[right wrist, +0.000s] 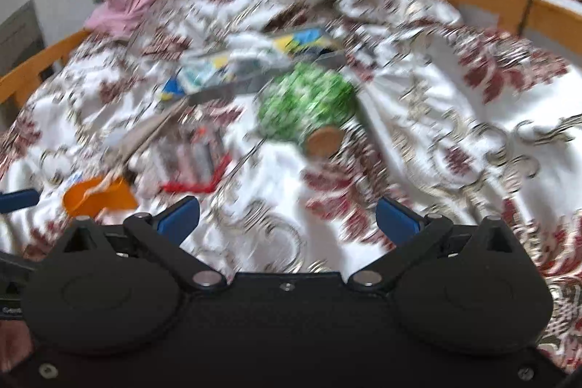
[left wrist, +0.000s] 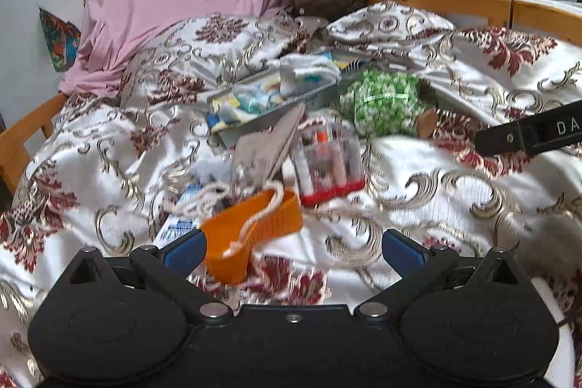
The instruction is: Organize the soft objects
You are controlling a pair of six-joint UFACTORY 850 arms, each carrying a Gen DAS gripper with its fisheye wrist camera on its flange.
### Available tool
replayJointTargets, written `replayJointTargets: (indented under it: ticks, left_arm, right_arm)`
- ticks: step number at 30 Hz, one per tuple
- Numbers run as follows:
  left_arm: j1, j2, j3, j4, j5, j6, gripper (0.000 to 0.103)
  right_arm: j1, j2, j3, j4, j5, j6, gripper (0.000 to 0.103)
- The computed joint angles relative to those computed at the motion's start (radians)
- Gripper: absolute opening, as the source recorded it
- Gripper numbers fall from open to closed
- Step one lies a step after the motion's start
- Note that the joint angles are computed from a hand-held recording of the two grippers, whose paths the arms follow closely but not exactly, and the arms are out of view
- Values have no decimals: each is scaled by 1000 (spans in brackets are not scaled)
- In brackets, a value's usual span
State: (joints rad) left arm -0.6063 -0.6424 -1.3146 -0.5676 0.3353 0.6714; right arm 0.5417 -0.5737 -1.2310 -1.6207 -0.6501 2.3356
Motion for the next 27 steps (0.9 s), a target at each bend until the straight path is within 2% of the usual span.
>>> replayJointTargets:
  ticks: [5,12,16,20,27]
  left_arm:
    - [0,4,6,-153,-2,113,102]
    - [5,0,-4,-299,4,200,102]
    - [10,-8,-17,-380,-4,251,102]
    - [15,-13,-26,-422,-12,270,102]
    - [17,-11,-24,-404,-7,250,102]
  right_arm:
    - [-6,-29,-41,32,86,-109,102]
    - [-1,-63,-90,65,144,-215,102]
    - [6,-62,-91,39,157,-215,102]
    - [8,-61,-92,2,164,-192,102]
    - [-5,-43,-59,-64,173,-129,102]
